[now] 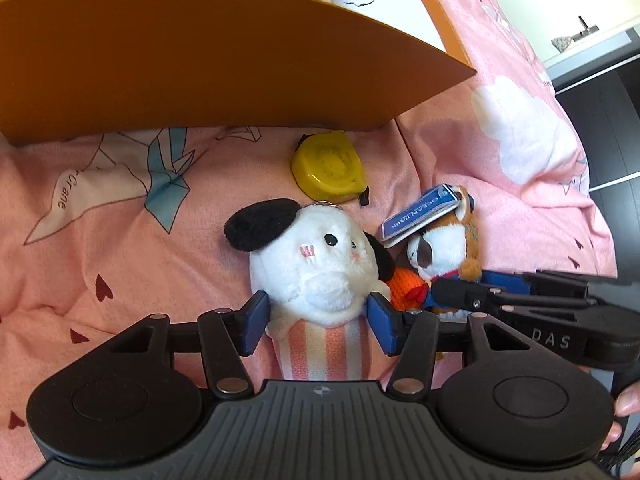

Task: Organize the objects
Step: 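Lift both plush toys off the bedspread with both tools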

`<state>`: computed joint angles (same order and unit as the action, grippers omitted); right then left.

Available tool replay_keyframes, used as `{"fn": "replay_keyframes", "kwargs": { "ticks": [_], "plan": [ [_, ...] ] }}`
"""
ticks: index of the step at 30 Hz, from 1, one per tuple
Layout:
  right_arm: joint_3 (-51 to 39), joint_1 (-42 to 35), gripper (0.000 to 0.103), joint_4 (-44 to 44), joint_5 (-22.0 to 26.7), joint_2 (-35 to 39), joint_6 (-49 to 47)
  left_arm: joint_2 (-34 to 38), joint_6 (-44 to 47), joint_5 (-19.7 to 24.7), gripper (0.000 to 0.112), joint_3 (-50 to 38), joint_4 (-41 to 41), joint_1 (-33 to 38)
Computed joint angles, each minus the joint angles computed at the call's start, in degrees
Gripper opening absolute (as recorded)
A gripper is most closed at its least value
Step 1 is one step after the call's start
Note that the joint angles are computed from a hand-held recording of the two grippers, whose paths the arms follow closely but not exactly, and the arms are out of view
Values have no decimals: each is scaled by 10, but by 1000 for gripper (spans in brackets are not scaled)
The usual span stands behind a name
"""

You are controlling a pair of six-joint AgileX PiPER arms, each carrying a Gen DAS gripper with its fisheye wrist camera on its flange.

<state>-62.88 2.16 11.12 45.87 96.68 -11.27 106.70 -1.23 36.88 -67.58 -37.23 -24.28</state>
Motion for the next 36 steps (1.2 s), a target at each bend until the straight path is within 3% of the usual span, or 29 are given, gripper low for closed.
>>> {"fn": "replay_keyframes", "kwargs": {
  "ticks": [7, 20, 30, 36],
  "plan": [
    [12, 9, 41, 3, -26, 3, 10, 7, 18, -2, 63, 6, -30, 8],
    [46, 1, 36, 75, -46, -95, -85, -92, -82, -75, 54, 49, 86, -29],
    [-4, -9, 36, 131, -39, -120, -155, -161, -135, -109, 53, 44, 137, -25],
    [-46, -13, 36, 178, -27, -115, -199, -183, -120, -110, 52, 20, 136, -3]
  ]
}}
